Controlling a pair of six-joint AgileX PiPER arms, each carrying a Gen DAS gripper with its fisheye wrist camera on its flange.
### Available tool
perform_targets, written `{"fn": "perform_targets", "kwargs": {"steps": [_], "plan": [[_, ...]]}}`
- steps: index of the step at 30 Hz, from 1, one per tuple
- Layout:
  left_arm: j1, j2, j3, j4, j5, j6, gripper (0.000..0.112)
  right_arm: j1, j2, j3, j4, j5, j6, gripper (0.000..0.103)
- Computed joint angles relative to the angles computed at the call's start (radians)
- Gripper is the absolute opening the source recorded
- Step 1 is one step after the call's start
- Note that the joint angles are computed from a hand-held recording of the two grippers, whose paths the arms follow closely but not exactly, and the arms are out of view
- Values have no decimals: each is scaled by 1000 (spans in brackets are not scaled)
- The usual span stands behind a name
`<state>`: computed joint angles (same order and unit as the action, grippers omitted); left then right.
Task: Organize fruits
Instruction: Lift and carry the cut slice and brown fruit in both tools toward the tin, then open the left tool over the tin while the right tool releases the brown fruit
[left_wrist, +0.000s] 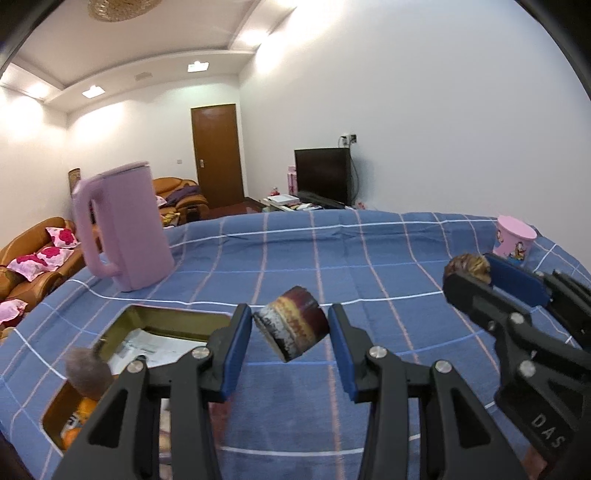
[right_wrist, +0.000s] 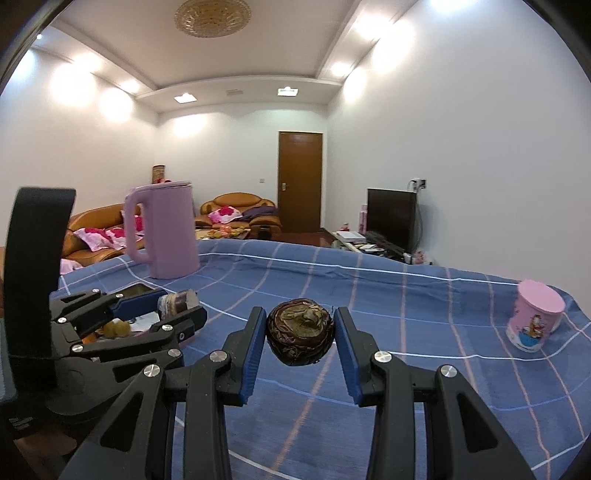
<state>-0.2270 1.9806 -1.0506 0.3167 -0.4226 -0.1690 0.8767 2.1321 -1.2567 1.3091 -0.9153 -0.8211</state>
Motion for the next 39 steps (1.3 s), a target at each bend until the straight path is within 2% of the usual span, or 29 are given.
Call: {"fn": "perform_targets", "kwargs": {"steps": [21, 32, 39], "plan": [[201, -31, 9, 49, 20, -30, 45, 18, 189, -424, 60, 200, -268, 40], [277, 2, -27, 78, 34, -53, 45, 14, 313, -681, 214, 287, -502, 40], [307, 40, -71, 106, 71, -86, 45, -6, 367, -778, 326, 340, -589, 40]]}}
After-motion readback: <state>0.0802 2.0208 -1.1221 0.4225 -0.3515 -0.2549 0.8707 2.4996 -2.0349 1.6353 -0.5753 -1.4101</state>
